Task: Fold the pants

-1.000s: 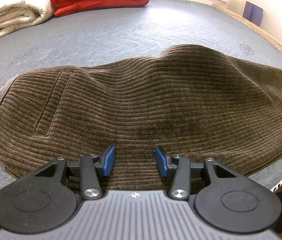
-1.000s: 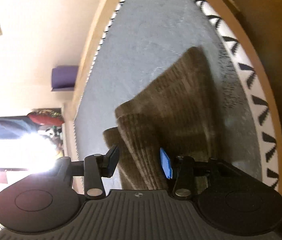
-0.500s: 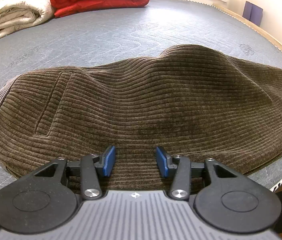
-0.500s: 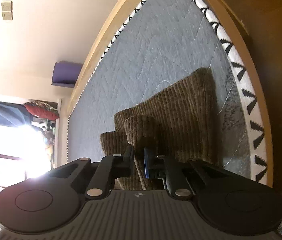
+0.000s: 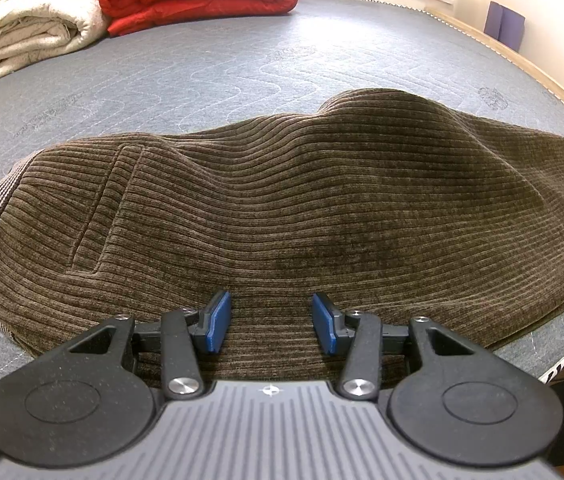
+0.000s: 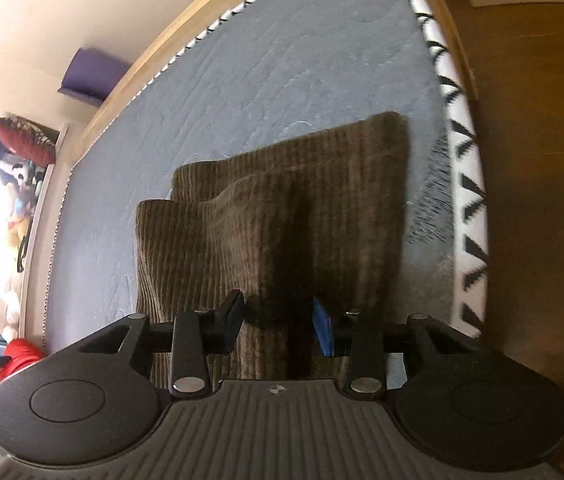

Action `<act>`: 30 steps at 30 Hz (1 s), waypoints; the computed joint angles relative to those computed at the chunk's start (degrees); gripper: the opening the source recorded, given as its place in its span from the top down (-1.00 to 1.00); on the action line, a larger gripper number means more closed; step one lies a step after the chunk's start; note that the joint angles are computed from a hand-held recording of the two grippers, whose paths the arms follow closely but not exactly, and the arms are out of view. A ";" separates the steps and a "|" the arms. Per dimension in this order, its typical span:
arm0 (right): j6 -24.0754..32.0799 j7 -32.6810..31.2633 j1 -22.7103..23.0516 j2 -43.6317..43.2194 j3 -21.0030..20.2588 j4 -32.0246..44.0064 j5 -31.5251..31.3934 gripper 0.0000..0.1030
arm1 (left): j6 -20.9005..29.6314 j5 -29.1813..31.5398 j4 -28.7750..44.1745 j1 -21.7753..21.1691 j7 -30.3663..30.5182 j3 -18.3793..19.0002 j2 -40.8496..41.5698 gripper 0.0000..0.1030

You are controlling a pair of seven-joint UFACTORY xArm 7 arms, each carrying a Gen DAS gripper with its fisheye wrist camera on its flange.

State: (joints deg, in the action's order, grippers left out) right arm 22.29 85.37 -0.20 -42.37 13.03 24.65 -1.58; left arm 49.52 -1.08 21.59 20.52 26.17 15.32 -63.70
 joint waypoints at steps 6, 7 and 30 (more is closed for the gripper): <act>-3.84 2.12 -4.56 -0.43 3.29 0.15 -2.76 0.87 | -0.34 -0.10 -0.31 0.09 0.04 -0.09 -0.40 0.02; -3.33 2.67 -6.29 -1.29 4.98 0.47 -4.42 0.88 | -0.59 -0.12 -0.42 0.09 0.04 -0.12 -0.56 0.02; 11.06 4.67 -4.01 2.14 6.31 12.03 -27.36 0.33 | -0.48 -0.67 -0.22 -0.75 1.94 0.24 -0.08 -0.03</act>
State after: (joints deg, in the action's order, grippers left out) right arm 33.35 90.04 -4.21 -40.23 19.34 36.67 -28.94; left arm 49.05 -1.74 21.38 19.77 28.11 15.56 -63.78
